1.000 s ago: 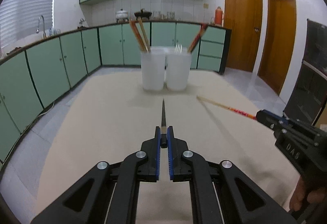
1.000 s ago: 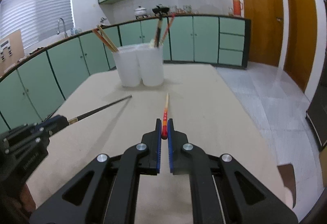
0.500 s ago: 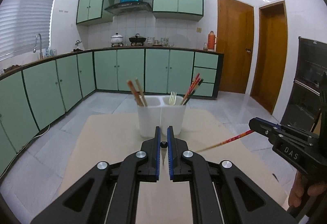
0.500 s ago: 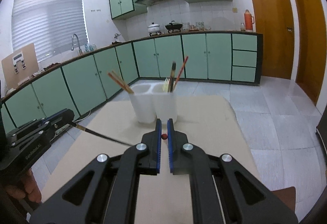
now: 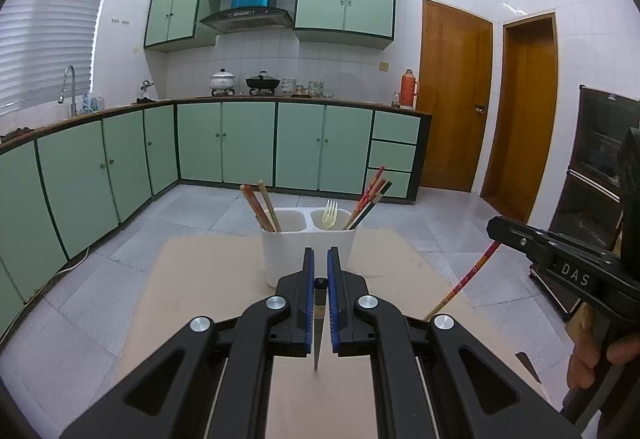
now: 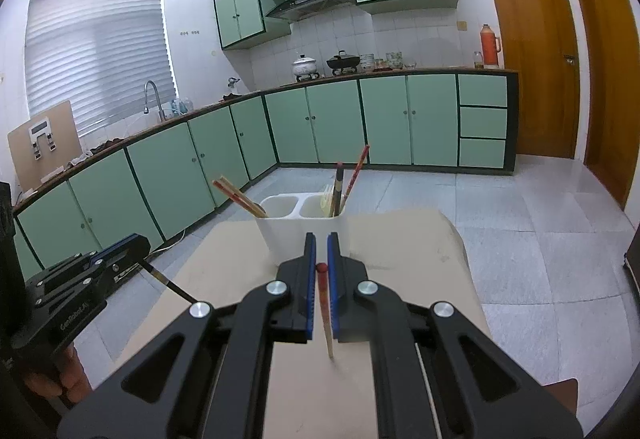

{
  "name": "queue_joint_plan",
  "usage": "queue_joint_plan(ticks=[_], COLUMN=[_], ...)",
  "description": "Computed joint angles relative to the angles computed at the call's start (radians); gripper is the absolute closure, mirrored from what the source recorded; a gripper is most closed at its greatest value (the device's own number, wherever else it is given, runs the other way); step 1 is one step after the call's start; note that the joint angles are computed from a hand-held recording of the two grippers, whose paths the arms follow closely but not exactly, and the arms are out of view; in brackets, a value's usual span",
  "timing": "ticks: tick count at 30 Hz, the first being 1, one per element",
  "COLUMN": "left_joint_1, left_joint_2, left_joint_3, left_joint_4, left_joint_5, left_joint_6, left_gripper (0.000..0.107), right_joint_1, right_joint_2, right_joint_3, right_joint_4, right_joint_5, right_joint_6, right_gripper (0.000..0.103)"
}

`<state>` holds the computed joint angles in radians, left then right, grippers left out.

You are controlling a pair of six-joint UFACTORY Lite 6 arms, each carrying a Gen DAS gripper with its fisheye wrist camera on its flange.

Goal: Organize utensils
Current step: 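Lift both chopsticks and carry them over the white holder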

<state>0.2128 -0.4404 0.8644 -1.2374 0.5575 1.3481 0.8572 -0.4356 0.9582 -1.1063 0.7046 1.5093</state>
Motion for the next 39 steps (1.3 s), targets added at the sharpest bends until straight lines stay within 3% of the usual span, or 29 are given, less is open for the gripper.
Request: queue_joint_plan(ticks=[10, 23, 30, 39], left_joint_1=[0.054, 0.094, 0.066, 0.003], left_joint_2=[-0.021, 0.045, 0.172, 0.352], left_joint_3=[0.01, 0.117, 0.294, 0.557], left_joint_4=[-0.026, -0.074, -0.102, -0.115], left_joint_5=[0.073, 0.135, 0.114, 0.069], left_joint_6=[0.034, 0.046, 0.033, 0.004], left_gripper=[0.101, 0.101, 0.101, 0.101], right_joint_1=[-0.004, -0.17, -0.26, -0.346], right_joint_2=[-0.001, 0.101, 0.244, 0.524], right_joint_3=[0.033, 0.221, 0.453, 0.89], right_joint_4=[0.023, 0.23, 0.427, 0.668], right_joint_5=[-0.011, -0.172, -0.232, -0.198], right_joint_6=[-0.074, -0.344, -0.598, -0.924], right_gripper=[0.098, 0.098, 0.098, 0.098])
